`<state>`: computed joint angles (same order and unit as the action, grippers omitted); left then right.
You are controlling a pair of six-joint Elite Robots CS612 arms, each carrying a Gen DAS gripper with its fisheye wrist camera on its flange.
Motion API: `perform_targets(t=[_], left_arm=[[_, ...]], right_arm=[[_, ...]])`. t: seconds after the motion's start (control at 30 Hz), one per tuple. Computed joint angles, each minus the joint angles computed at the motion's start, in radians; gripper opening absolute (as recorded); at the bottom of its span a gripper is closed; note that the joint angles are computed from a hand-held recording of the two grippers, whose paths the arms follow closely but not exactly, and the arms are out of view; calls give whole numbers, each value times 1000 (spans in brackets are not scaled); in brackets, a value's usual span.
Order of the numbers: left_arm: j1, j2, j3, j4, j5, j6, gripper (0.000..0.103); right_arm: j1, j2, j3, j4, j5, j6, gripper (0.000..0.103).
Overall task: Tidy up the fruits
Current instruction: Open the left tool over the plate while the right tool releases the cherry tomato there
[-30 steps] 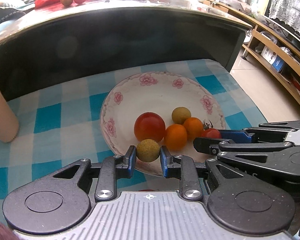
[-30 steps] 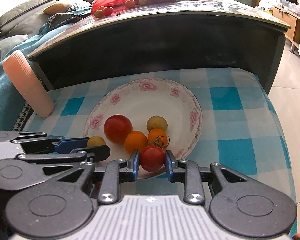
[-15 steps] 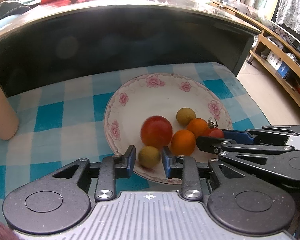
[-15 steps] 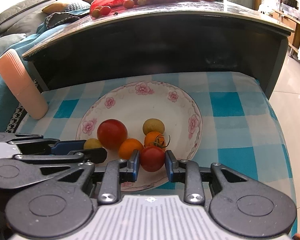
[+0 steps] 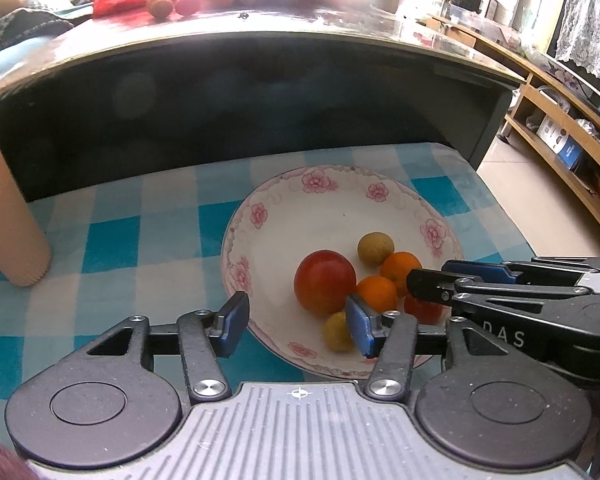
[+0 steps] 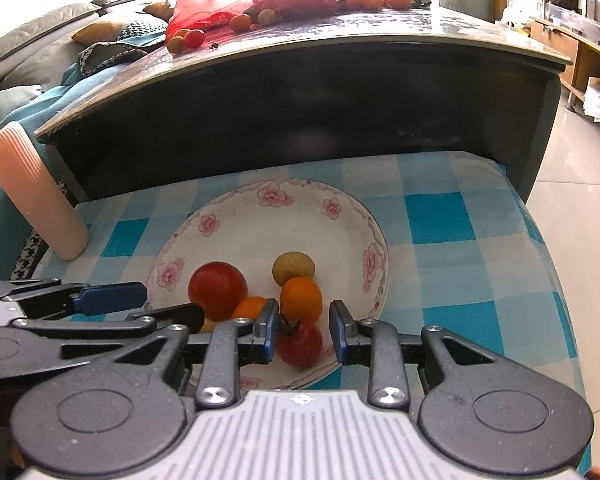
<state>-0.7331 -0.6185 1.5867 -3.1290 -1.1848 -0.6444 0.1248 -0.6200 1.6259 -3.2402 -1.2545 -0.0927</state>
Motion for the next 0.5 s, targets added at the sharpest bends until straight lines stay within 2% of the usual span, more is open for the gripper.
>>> perform_targets(t=[0.5], left_arm=[[-11, -20, 31, -15, 5, 22, 70]], right_arm=[[-3, -25, 40, -36, 3, -4, 42]])
